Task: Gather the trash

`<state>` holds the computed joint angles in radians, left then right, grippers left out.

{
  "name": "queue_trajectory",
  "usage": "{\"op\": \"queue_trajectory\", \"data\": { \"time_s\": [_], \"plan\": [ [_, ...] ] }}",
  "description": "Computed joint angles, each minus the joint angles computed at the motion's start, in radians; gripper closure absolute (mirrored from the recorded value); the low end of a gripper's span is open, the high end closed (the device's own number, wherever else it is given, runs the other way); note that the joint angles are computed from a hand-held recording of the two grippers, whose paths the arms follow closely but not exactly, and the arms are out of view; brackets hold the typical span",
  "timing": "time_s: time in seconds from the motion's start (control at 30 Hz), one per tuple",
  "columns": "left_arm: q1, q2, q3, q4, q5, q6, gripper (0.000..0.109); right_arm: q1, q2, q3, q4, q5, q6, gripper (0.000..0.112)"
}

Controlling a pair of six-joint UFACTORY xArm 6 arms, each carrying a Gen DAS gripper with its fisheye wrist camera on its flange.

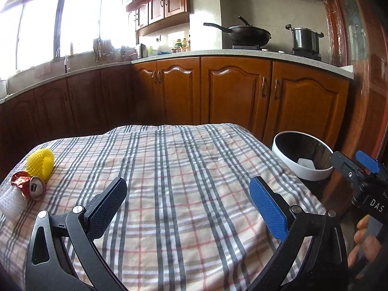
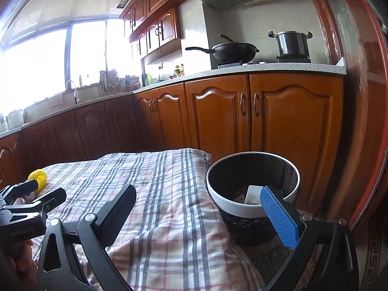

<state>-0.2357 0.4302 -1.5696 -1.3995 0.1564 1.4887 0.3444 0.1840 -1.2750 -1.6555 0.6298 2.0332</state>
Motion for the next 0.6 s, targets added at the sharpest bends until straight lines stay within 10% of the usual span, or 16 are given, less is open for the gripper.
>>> {"op": "queue_trajectory", "data": {
  "time_s": [0.6],
  "plan": [
    [-0.012, -0.039, 0.03, -0.074, -0.007, 0.083, 0.006, 0.018, -0.039, 0.029, -0.047, 0.031, 0.029, 0.009]
  ]
}}
